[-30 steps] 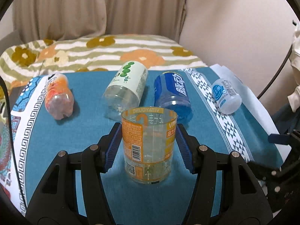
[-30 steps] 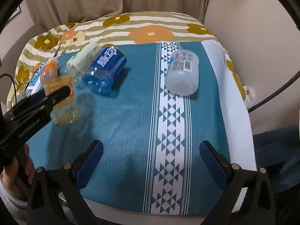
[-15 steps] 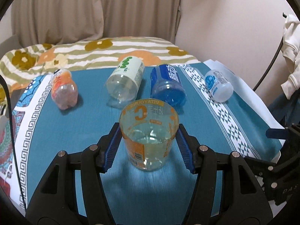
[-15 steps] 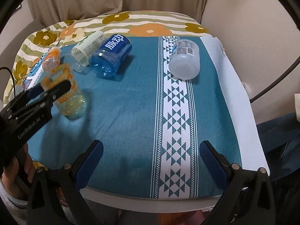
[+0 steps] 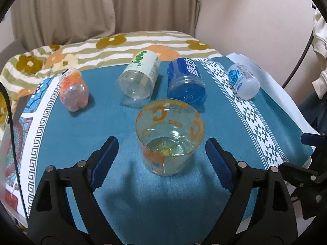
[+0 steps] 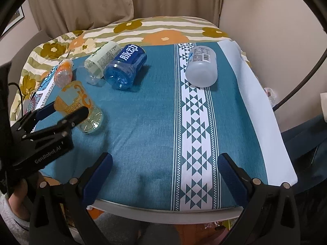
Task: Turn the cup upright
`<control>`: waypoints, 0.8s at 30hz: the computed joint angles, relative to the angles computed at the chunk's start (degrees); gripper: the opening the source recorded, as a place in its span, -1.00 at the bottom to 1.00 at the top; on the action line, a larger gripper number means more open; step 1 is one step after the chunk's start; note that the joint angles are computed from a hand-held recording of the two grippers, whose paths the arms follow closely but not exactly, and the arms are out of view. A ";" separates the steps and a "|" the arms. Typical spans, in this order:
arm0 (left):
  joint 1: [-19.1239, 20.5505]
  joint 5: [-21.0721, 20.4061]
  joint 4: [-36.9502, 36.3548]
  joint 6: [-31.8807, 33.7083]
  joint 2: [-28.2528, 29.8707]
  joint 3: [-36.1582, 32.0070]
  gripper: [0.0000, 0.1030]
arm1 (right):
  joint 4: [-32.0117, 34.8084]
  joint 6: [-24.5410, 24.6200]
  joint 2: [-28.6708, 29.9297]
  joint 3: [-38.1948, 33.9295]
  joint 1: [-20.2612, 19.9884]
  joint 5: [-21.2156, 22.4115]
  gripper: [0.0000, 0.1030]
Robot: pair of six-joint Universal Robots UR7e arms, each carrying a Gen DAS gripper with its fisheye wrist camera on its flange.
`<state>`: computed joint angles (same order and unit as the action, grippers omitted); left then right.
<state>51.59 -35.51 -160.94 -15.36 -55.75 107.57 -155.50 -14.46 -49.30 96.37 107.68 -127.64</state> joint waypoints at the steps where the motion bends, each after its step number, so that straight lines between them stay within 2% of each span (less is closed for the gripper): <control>1: -0.06 0.04 1.01 -0.60 -0.19 -0.07 0.80 | -0.16 -0.07 -0.15 0.13 0.03 -0.02 0.98; 8: -2.87 3.78 11.72 -7.16 -3.84 -0.48 0.80 | 0.14 -0.10 -1.51 -0.31 0.59 1.61 0.99; 14: -6.90 7.65 29.99 -19.87 -10.04 -2.40 0.80 | 1.41 -1.39 -2.08 -3.53 2.63 4.17 0.98; 17: -8.57 9.32 40.30 -27.36 -12.55 -3.99 1.00 | 1.72 -2.65 -1.84 -5.19 4.03 4.53 0.98; 24: -10.81 9.15 54.41 -37.99 -16.74 -6.21 1.00 | 3.57 -0.76 -0.94 -7.89 6.64 2.24 0.98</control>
<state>40.78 -26.36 -106.53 -53.35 -72.49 101.36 -151.93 -15.22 -50.24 88.48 114.32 -125.40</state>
